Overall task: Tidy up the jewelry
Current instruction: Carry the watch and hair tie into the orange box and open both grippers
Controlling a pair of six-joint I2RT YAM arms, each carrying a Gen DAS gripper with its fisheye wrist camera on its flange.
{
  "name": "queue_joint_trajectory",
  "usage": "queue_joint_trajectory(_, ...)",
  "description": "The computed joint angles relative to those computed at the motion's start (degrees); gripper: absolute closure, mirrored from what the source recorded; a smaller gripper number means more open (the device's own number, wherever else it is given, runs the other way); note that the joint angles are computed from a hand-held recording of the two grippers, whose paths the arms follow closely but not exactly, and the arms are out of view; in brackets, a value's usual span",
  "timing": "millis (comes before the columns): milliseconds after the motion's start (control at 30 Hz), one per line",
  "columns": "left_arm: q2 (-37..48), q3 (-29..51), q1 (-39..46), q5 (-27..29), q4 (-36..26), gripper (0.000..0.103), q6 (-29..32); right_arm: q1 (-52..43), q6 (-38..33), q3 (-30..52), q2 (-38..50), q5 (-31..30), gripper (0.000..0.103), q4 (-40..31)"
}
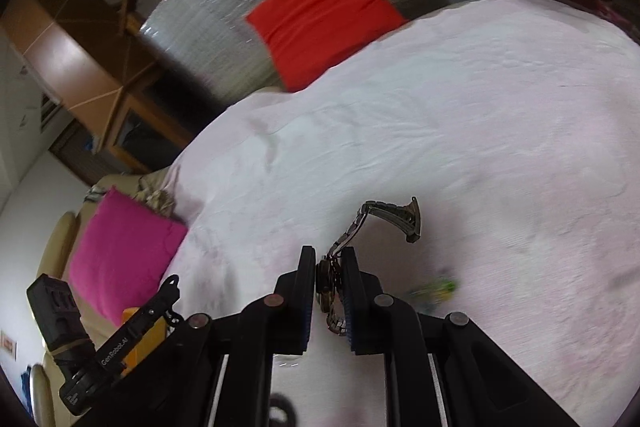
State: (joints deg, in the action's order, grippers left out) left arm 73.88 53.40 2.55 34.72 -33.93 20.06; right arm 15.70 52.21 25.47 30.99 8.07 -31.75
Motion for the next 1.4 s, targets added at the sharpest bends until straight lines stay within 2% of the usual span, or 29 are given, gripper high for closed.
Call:
queue_joint_trajectory(133,-2.6,-0.6,7.7,2.3,-4.2,0.098,4.5,10.0,3.1,0.9,4.8,5.2,0.089,4.9)
queue_joint_trajectory(267,-7.2,-3.2,12.7,1.1,-4.5,0.098,7.5,18.6,5.3,2.4,9.6,9.7,0.089,8.2)
queue_joint_trajectory(567,-12.8,-4.5,27.4,4.0,-9.0,0.098,15.6,32.6,9.8,4.3,16.1,18.1,0.089,11.2)
queue_joint_trajectory(767,-12.5,-0.7,38.4,7.6,-14.0,0.098,23.6,40.5,13.4,7.4,22.2,22.5,0.089,13.2)
queue_joint_trajectory(900,-7.5,5.4,46.3,10.8,-18.1,0.098,28.1,44.1,12.6,13.0,29.5,22.9,0.089,15.6)
queue_joint_trajectory(1067,1.6,15.0,55.4,14.3,-20.8,0.098,31.4,46.1,8.6,25.4,43.3,19.9,0.089,18.7)
queue_joint_trajectory(1167,7.1,19.8,58.9,14.5,-20.8,0.098,32.1,46.7,6.4,34.8,52.4,16.7,0.089,19.0)
queue_joint_trajectory(1400,22.9,31.3,64.0,10.1,-18.6,0.098,30.2,45.7,1.4,64.7,76.9,6.2,0.089,10.3)
